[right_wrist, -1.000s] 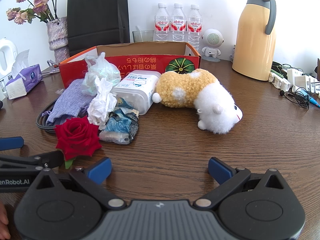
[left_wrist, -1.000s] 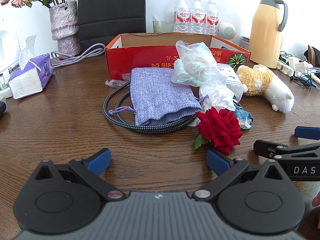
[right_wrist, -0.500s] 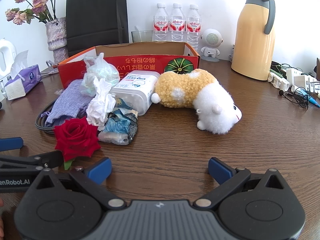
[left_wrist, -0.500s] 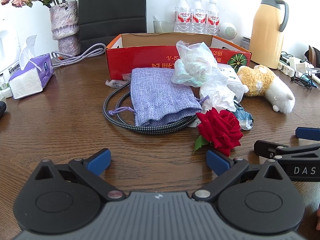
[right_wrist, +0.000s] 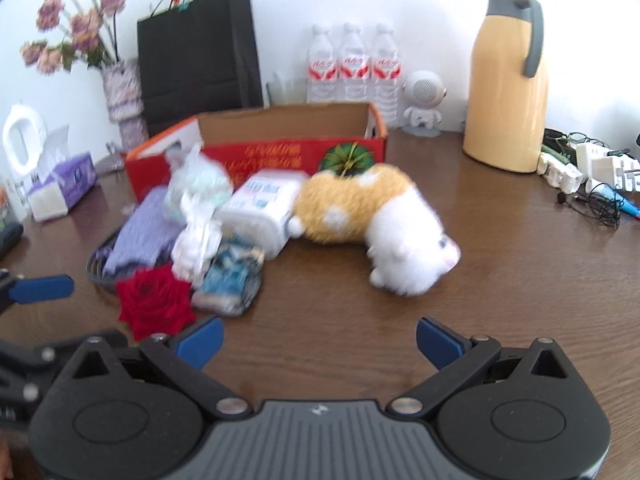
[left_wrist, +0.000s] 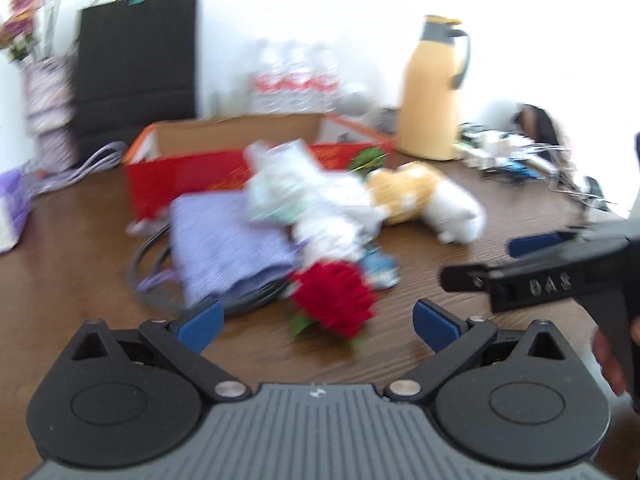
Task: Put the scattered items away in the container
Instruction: 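Grasp the red rose with the left tool while the right tool grasps the clear plastic bag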
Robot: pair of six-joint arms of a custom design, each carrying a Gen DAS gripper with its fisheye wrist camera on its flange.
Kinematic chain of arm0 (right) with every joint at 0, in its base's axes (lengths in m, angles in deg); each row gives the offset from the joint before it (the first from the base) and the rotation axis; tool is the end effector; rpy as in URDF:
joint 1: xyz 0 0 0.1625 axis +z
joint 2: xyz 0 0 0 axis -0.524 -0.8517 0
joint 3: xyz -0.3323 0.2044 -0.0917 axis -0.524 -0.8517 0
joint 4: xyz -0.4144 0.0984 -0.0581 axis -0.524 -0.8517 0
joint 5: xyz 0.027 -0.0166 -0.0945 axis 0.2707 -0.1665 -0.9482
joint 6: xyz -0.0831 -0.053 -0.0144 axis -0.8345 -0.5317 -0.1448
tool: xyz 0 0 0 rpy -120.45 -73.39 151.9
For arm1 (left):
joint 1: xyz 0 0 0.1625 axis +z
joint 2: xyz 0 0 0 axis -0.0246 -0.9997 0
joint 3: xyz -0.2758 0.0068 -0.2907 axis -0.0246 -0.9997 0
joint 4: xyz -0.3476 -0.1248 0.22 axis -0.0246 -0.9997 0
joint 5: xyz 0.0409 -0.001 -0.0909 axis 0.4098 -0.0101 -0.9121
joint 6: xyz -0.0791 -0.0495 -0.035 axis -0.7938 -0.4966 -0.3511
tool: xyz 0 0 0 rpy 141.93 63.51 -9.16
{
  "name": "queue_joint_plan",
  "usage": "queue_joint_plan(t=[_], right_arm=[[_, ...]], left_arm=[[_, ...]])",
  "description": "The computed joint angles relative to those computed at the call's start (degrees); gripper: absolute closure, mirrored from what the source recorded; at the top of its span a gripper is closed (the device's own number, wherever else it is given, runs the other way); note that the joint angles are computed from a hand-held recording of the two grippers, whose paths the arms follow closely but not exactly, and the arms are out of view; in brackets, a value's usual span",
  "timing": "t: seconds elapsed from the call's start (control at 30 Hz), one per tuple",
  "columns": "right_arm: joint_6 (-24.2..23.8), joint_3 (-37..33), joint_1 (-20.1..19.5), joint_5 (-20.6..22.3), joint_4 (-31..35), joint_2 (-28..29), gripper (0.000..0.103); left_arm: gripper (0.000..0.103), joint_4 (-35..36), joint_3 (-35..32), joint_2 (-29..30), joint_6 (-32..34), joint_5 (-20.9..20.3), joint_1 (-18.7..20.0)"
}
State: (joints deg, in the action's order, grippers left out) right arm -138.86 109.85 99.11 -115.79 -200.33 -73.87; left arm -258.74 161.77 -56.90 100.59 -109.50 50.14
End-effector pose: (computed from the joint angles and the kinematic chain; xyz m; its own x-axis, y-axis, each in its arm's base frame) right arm -0.1150 -0.6322 0.2536 -0.7525 -0.1744 0.6351 -0.5889 0.6100 -0.5302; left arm -0.2772 -0.6140 -0.1501 -0.6924 0.3441 -0.6342 0.7053 0.5082 -0.4943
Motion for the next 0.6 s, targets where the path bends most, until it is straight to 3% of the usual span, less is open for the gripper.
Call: queue_joint_plan(t=[0.07, 0.13, 0.23, 0.3, 0.4, 0.5, 0.6], right_arm=[[0.71, -0.95, -0.17, 1.89, -0.06, -0.46, 0.001], [0.30, -1.80, 0.09, 1.94, -1.46, -0.03, 0.001], [0.46, -4.01, 0.74, 1.54, -0.69, 1.14, 0.003], [0.62, -5.91, 1.37, 3.23, 3.25, 1.78, 0.006], [-1.74, -9.55, 2.91, 6.95, 8.10, 4.19, 0.007], [-3.01, -15.10, 4.99, 8.98, 15.45, 7.63, 0.013], [-4.58, -20.45, 7.74, 5.54, 20.04, 11.63, 0.027]], left_arm=[[0.000, 5.49, -3.69, 1.31, 0.22, 1.42, -0.12], [0.009, 9.35, -6.84, 2.61, -0.50, 2.42, 0.12], [0.026, 13.53, -7.59, 1.99, -4.13, -0.03, 1.18], [0.048, 14.07, -6.73, 1.41, -4.65, -0.76, 1.43], [0.064, 13.99, -5.19, 0.52, -4.24, -0.89, 1.28], [0.067, 11.15, -2.45, -0.88, -3.56, -2.16, 1.10], [0.068, 6.87, 0.74, -2.59, -1.73, -3.84, 1.03]])
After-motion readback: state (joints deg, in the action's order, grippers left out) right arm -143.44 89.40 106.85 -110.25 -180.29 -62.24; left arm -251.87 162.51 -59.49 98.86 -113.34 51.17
